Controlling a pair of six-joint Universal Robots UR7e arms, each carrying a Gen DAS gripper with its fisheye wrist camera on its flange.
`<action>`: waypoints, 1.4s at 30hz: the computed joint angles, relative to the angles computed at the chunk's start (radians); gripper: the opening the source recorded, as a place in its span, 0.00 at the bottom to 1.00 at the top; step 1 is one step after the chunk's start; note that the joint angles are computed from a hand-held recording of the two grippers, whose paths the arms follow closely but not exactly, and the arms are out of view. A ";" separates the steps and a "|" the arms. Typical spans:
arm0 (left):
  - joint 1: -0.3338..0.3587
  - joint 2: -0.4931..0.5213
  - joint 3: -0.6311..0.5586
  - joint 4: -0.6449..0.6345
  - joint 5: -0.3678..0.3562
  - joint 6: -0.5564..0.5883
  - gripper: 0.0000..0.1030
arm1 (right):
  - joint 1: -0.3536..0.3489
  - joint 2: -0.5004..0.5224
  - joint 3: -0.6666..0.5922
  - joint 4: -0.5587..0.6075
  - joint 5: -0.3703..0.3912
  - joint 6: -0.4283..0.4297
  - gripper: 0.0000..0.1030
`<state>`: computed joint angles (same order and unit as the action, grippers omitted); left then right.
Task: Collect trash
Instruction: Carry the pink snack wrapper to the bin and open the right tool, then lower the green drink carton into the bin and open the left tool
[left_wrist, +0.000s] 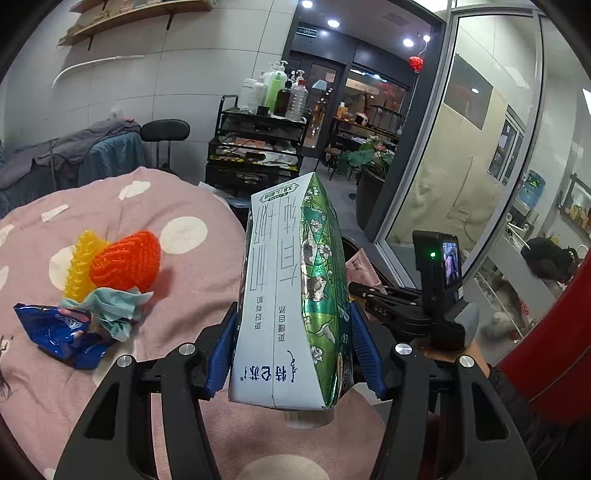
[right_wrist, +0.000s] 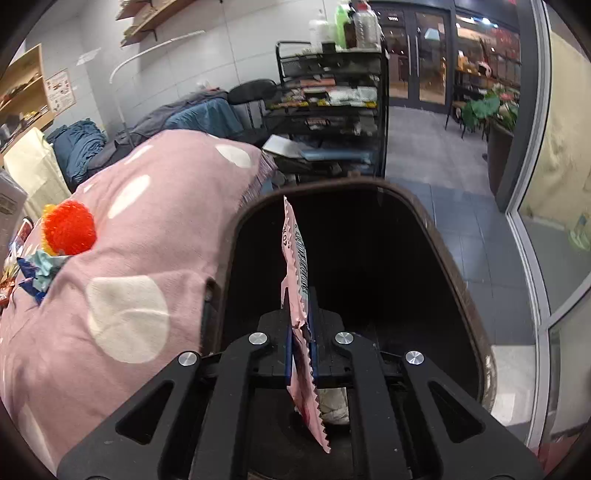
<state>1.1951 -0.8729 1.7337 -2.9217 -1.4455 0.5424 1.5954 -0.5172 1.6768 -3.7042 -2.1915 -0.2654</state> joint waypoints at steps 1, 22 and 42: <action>-0.002 0.002 0.001 0.002 0.001 -0.003 0.56 | -0.006 0.000 0.001 0.016 0.002 0.016 0.10; -0.079 0.105 -0.070 0.123 0.030 0.004 0.56 | 0.024 -0.066 0.145 -0.259 -0.093 0.093 0.70; -0.122 0.254 -0.202 0.292 0.193 -0.033 0.56 | 0.032 -0.118 0.195 -0.344 -0.150 0.101 0.79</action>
